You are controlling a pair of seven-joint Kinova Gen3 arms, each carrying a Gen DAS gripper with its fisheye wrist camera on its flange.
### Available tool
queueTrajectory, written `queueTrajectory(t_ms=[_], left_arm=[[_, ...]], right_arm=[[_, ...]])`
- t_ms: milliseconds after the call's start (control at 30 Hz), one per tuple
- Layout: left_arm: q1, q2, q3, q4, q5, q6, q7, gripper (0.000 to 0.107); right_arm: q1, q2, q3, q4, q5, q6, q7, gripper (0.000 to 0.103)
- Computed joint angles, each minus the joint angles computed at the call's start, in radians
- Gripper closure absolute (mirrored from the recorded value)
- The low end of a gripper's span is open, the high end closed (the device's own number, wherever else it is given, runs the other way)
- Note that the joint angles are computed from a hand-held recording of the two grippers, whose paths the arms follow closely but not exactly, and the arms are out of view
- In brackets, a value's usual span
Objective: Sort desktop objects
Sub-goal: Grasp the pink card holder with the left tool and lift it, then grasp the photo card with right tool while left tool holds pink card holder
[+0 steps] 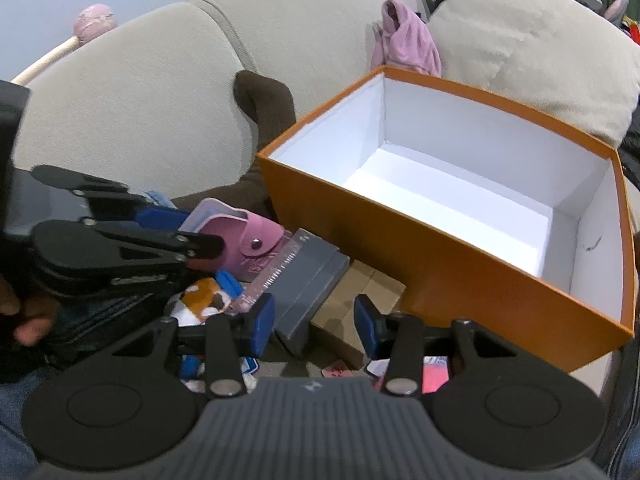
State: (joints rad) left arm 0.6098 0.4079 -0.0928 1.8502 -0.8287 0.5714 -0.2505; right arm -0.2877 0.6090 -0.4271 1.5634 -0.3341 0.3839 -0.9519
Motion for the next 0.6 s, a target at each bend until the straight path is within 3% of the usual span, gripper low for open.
queueTrajectory(t_ms=[133,200,333,467,600], left_arm=[[-0.012,-0.020,0.005,0.011,0.027,-0.013,0.012,0.076],[-0.019,-0.040,0.006,0.026,0.037,-0.027,0.021,0.083],[-0.023,-0.065,0.010,0.039,0.051,-0.019,0.062,0.087],[-0.033,-0.089,-0.017,0.089,0.038,-0.077,0.163,0.089],[-0.039,-0.108,-0.038,0.136,-0.003,-0.146,0.243,0.089]], right_arm=[[0.021,0.014,-0.049,-0.016,0.014,0.017,0.092,0.056],[0.000,0.023,-0.039,-0.042,0.030,0.041,0.124,0.056],[-0.067,0.043,0.014,-0.115,0.046,0.092,0.123,0.055],[-0.155,0.106,0.086,-0.253,0.059,0.205,0.058,0.056],[-0.225,0.145,0.141,-0.309,0.106,0.245,0.008,0.057]])
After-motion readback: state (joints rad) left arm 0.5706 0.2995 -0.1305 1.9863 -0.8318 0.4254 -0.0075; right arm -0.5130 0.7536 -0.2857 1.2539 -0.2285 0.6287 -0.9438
